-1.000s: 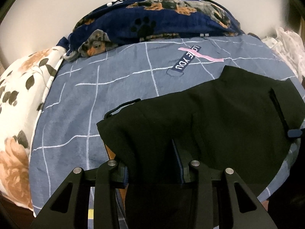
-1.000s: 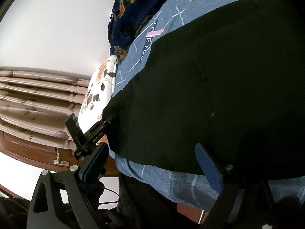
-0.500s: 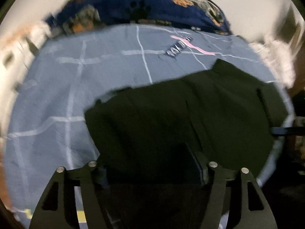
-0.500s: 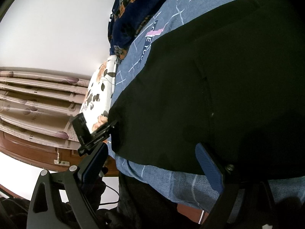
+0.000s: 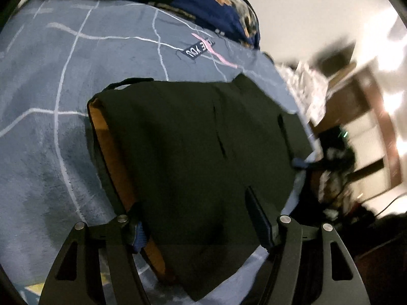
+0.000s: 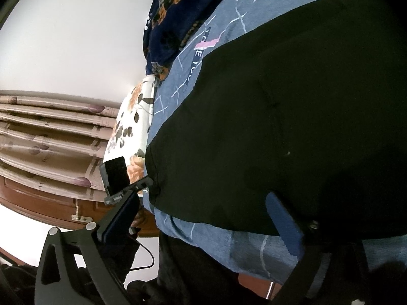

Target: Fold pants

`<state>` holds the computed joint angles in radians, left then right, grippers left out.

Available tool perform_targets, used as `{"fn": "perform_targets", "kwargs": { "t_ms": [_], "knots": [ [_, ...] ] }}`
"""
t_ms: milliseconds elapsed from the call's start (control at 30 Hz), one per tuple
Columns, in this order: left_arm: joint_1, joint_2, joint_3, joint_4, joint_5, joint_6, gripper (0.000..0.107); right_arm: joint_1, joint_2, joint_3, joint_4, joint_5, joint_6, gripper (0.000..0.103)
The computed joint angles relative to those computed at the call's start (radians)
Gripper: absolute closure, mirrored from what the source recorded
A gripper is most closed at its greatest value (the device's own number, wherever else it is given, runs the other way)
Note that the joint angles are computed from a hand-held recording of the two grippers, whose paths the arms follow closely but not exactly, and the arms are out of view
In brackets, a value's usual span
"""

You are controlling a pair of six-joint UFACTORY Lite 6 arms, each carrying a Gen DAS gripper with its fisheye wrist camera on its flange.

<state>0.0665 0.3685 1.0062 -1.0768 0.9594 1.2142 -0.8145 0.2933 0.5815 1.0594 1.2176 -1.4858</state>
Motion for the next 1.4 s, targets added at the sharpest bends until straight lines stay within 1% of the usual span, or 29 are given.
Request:
{"fn": "perform_targets", "kwargs": {
  "t_ms": [167, 300, 333, 367, 433, 533, 633, 700, 800, 900, 933, 967, 1000, 1067, 1100, 1200, 1400],
  "knots": [
    [-0.032, 0.023, 0.034, -0.051, 0.061, -0.024, 0.041, 0.004, -0.005, 0.001, 0.003, -0.005, 0.006, 0.001],
    [0.007, 0.054, 0.063, -0.124, 0.184, -0.021, 0.041, 0.004, -0.003, -0.002, 0.009, -0.006, 0.007, 0.000],
    [0.014, 0.058, 0.064, -0.125, 0.192, -0.022, 0.041, 0.005, -0.005, -0.005, 0.010, -0.008, 0.005, 0.000],
    [0.013, 0.053, 0.063, -0.111, 0.178, -0.026, 0.041, 0.005, -0.006, -0.006, 0.010, -0.010, 0.004, 0.000],
    [-0.005, 0.044, 0.051, -0.058, 0.118, -0.045, 0.041, 0.006, -0.005, -0.005, 0.009, -0.010, 0.006, 0.000],
    [-0.017, 0.047, 0.015, -0.021, 0.099, -0.035, 0.041, 0.002, -0.001, -0.001, 0.006, -0.004, 0.008, 0.000],
    [-0.038, 0.000, -0.021, -0.051, 0.065, -0.040, 0.041, -0.002, -0.001, -0.003, 0.006, -0.003, 0.000, 0.000],
    [-0.054, -0.027, -0.029, -0.093, 0.060, -0.057, 0.041, 0.005, -0.008, -0.008, 0.011, -0.010, -0.003, 0.000],
    [-0.090, -0.118, -0.057, -0.145, 0.035, -0.075, 0.041, 0.009, -0.011, -0.007, 0.011, -0.011, -0.001, 0.000],
    [-0.132, -0.197, -0.077, -0.147, -0.022, -0.118, 0.050, 0.003, -0.003, -0.004, 0.012, -0.005, -0.004, 0.000],
    [-0.142, -0.212, -0.081, -0.149, -0.038, -0.133, 0.056, 0.002, -0.004, -0.008, 0.013, -0.006, -0.007, 0.000],
    [-0.153, -0.232, -0.089, -0.153, -0.058, -0.145, 0.061, 0.003, -0.008, -0.011, 0.013, -0.009, -0.011, 0.000],
    [-0.163, -0.249, -0.096, -0.151, -0.078, -0.151, 0.063, 0.003, -0.010, -0.014, 0.014, -0.010, -0.015, 0.000],
    [-0.194, -0.278, -0.109, -0.139, -0.135, -0.174, 0.072, 0.002, -0.007, -0.013, 0.016, -0.007, -0.020, 0.000],
    [-0.206, -0.293, -0.120, -0.150, -0.158, -0.191, 0.074, 0.001, -0.008, -0.015, 0.015, -0.005, -0.021, 0.000],
    [-0.223, -0.320, -0.131, -0.192, -0.175, -0.225, 0.075, -0.002, -0.002, -0.012, 0.013, 0.002, -0.022, 0.000],
    [-0.355, -0.358, -0.086, -0.186, -0.227, -0.343, 0.076, -0.006, 0.018, 0.007, 0.005, 0.016, -0.018, 0.000]
  ]
}}
